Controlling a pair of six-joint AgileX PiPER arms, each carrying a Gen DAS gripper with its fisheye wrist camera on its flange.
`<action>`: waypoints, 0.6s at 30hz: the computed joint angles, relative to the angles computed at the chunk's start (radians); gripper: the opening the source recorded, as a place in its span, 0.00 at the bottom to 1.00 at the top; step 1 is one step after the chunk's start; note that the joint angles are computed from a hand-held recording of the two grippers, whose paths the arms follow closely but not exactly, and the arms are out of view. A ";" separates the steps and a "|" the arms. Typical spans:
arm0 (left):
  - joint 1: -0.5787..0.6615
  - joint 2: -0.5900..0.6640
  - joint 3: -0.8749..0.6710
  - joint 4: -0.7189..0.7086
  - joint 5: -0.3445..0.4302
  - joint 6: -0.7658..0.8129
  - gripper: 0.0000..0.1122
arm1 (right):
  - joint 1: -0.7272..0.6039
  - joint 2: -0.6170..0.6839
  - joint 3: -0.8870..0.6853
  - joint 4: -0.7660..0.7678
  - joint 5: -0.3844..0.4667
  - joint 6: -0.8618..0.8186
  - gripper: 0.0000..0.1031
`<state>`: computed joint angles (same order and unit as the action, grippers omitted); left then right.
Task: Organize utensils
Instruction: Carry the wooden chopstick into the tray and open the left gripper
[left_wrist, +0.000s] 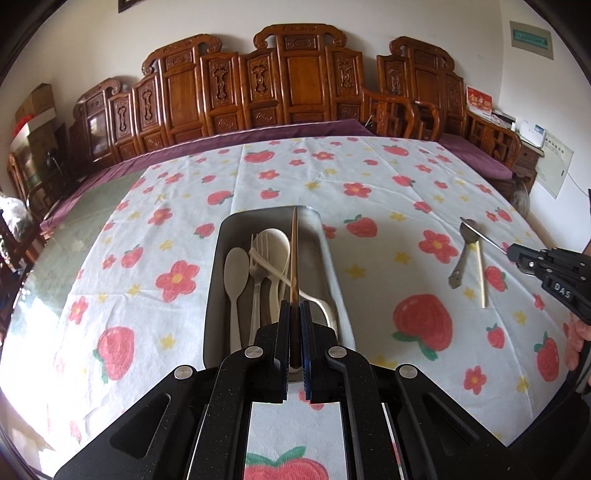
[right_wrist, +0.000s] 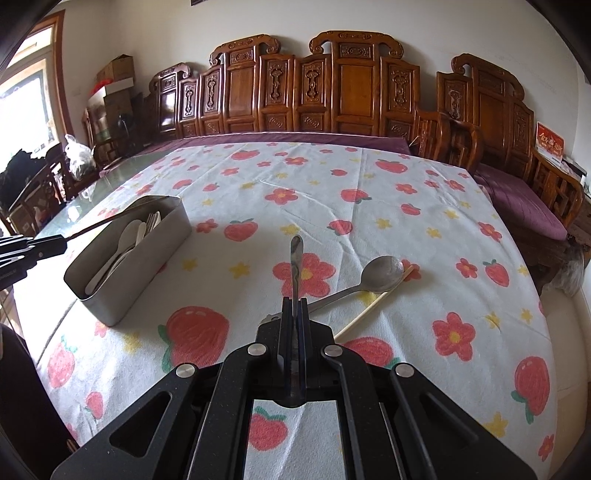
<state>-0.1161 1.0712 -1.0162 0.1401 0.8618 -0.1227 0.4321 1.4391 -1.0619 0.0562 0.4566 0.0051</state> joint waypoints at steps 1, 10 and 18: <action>0.006 0.008 0.007 -0.001 -0.007 0.003 0.04 | 0.001 0.002 -0.001 -0.002 0.001 0.000 0.03; 0.030 0.050 0.049 -0.027 -0.068 0.036 0.04 | 0.026 0.015 -0.006 -0.044 0.007 0.034 0.03; 0.072 0.079 0.074 -0.099 -0.097 0.110 0.04 | 0.047 0.029 -0.013 -0.049 0.015 0.037 0.03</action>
<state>-0.0442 1.1507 -0.9418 0.0416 0.7643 -0.0123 0.4791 1.4685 -1.0754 0.0075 0.4716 0.0416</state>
